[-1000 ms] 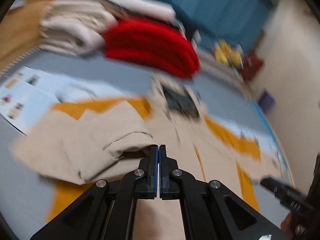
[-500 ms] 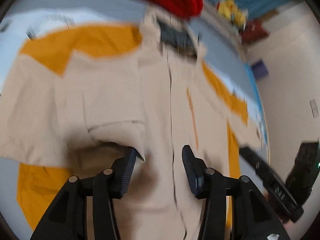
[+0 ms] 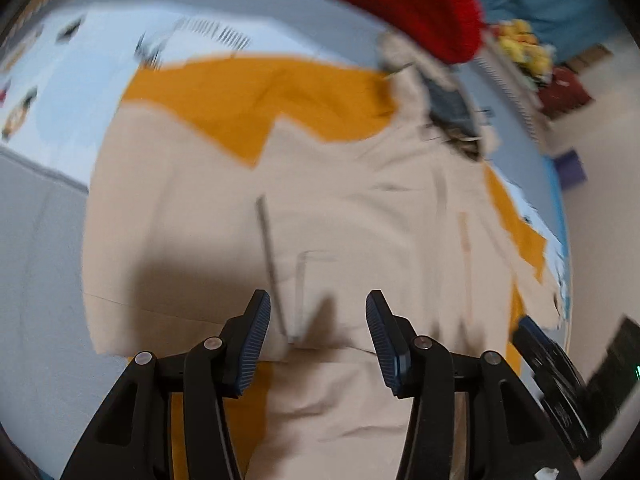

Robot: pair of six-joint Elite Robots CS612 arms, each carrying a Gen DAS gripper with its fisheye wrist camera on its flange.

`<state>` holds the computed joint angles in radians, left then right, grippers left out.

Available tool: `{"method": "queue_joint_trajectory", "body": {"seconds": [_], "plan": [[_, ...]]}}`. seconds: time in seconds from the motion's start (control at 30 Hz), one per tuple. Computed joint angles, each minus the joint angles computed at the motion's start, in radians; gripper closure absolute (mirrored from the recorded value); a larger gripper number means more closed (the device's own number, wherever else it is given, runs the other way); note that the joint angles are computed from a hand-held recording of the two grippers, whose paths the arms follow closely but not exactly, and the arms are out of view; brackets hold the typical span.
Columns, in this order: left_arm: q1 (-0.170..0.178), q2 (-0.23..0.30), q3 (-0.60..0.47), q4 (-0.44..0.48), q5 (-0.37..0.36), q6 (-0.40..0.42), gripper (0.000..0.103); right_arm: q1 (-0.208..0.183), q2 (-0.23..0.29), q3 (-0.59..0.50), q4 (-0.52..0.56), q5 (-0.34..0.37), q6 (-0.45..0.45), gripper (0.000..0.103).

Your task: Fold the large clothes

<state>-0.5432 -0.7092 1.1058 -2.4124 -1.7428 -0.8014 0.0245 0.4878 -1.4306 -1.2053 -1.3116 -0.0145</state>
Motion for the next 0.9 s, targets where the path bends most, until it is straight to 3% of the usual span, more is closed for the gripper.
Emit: {"method": "queue_joint_trajectory", "body": {"seconds": [0.13,0.2,0.23,0.3,0.33,0.37,0.53,0.73,0.9], "plan": [[0.011,0.033,-0.031,0.04,-0.039,-0.053,0.057,0.006,-0.001,0.008,-0.007,0.031,-0.03,0.057],[0.015,0.042,-0.034,0.028,-0.069,-0.067,0.062,0.008,0.001,0.009,-0.005,0.056,-0.049,0.057],[0.016,0.043,-0.034,0.01,-0.084,-0.071,0.08,0.008,0.002,0.009,-0.002,0.065,-0.056,0.057],[0.014,0.05,-0.039,-0.047,-0.1,-0.054,0.099,0.01,0.001,0.012,0.01,0.087,-0.082,0.057],[0.013,0.049,-0.031,-0.113,-0.118,-0.046,0.102,0.011,0.001,0.012,0.018,0.097,-0.095,0.057],[0.013,0.052,-0.028,-0.184,-0.151,-0.029,0.102,0.013,0.0,0.013,0.028,0.109,-0.113,0.056],[0.003,0.08,-0.07,-0.332,-0.274,0.031,0.102,0.021,0.001,0.014,0.073,0.137,-0.196,0.055],[-0.016,0.132,-0.158,-0.368,-0.346,0.029,0.102,0.025,0.008,0.011,0.07,0.119,-0.201,0.054],[-0.026,0.121,-0.152,-0.336,-0.366,0.092,0.102,0.027,0.015,0.01,0.032,0.088,-0.166,0.054]]}}
